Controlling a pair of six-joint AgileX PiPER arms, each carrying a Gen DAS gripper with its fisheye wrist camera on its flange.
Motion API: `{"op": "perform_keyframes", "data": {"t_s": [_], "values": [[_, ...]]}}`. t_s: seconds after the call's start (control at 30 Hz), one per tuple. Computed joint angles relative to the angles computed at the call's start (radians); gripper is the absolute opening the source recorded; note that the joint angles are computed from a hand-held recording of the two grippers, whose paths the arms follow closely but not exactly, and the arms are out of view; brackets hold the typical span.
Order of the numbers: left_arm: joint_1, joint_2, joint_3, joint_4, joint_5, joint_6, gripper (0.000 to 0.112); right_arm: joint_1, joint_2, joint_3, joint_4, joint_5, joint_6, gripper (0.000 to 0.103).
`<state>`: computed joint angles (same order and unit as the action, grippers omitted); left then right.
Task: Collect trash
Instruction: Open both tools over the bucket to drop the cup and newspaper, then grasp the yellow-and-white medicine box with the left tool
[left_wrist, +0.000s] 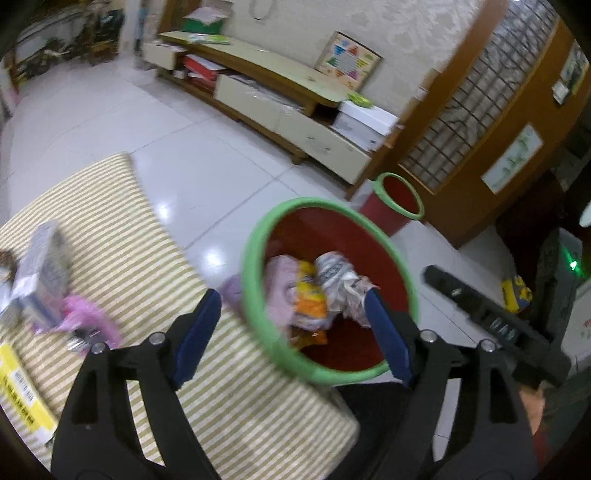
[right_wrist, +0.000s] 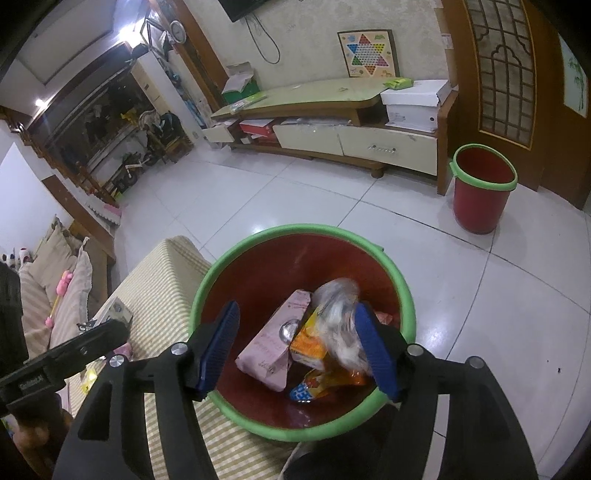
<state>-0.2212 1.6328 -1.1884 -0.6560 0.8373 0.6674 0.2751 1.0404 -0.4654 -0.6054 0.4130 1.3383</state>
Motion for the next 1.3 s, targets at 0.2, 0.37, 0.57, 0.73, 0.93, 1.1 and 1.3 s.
{"op": "perform_keyframes", "data": {"t_s": [0.2,0.37,0.57,0.73,0.93,1.1,1.3], "values": [[0.266,-0.084,0.129,0.06,-0.062,0.035,0.081,0.16,0.041,-0.035,-0.091,0.078,0.159,0.064],[0.521,-0.001,0.124,0.161,-0.107,-0.042,0.081,0.293,0.107,-0.066,-0.158,0.103,0.317,0.064],[0.631,0.177,0.007,0.252,-0.113,-0.156,0.081,0.426,0.198,-0.138,-0.178,0.14,0.398,0.064],[0.608,0.266,-0.047,0.293,-0.128,-0.194,0.084,0.512,0.249,-0.215,-0.162,0.209,0.395,0.064],[0.623,0.253,-0.038,0.21,-0.107,-0.103,0.051,0.544,0.305,-0.318,-0.114,0.258,0.299,0.064],[0.712,0.203,-0.005,0.125,-0.04,0.058,0.045,0.525,0.417,-0.459,-0.069,0.236,0.164,0.064],[0.846,0.086,0.094,0.112,0.034,0.305,0.046,0.462,0.66,-0.734,0.116,0.168,-0.147,0.064]]}}
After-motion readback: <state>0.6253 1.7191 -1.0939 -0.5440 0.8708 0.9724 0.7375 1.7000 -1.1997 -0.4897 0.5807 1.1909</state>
